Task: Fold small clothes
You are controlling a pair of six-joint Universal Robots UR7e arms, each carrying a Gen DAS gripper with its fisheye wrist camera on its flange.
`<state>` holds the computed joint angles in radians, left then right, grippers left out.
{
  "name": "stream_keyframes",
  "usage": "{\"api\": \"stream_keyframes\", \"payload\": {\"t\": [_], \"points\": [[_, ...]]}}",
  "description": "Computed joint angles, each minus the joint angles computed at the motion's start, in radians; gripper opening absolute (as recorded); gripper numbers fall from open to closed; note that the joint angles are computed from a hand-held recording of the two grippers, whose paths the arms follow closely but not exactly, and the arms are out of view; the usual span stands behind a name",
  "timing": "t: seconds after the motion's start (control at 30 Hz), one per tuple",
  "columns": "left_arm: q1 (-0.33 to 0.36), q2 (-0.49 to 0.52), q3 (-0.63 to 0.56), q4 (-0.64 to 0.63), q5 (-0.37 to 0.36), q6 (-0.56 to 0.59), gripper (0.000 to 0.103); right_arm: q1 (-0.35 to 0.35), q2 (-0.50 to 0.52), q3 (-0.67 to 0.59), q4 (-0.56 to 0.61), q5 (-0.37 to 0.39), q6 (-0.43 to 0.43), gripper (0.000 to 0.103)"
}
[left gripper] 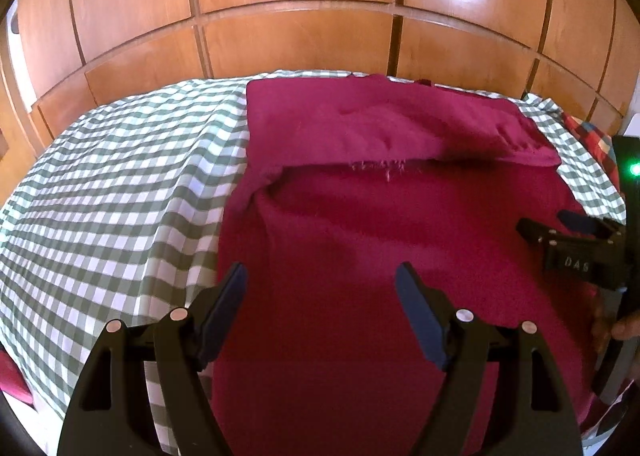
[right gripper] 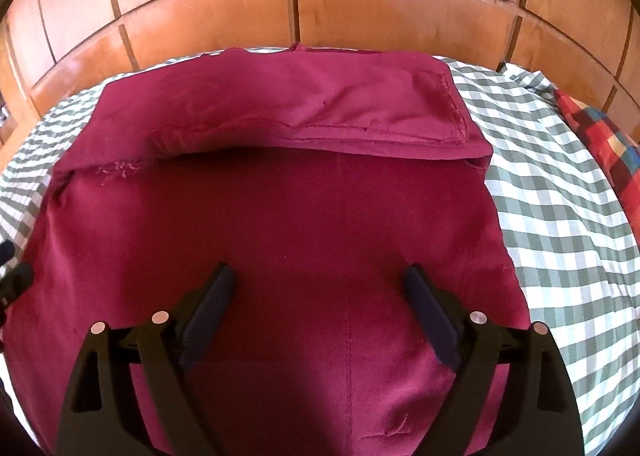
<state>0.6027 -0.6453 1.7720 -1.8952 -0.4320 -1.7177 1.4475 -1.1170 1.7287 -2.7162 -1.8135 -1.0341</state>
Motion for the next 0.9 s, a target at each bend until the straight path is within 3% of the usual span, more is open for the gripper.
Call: {"api": "stream_keyframes", "payload": {"t": [0.23, 0.6, 0.77, 0.83, 0.9], "points": [[-0.005, -0.006, 0.049, -0.034, -0.049, -0.027, 0.076, -0.003, -0.035, -0.013, 0.085, -0.008, 0.031, 0.087], [-0.108, -0.103, 0.247, -0.159, -0.117, -0.103, 0.075, -0.094, -0.139, -0.099, 0.240, 0.014, 0.079, 0.087], [-0.156, -0.105, 0.320, -0.318, -0.189, -0.092, 0.070, -0.154, -0.173, -0.160, 0.403, -0.010, 0.121, 0.065], [-0.175, -0.091, 0.321, -0.342, -0.216, -0.081, 0.066, -0.172, -0.198, -0.152, 0.453, -0.028, 0.096, 0.053], [-0.195, -0.072, 0.308, -0.321, -0.240, -0.082, 0.061, -0.182, -0.221, -0.133, 0.476, -0.043, 0.061, 0.048]]}}
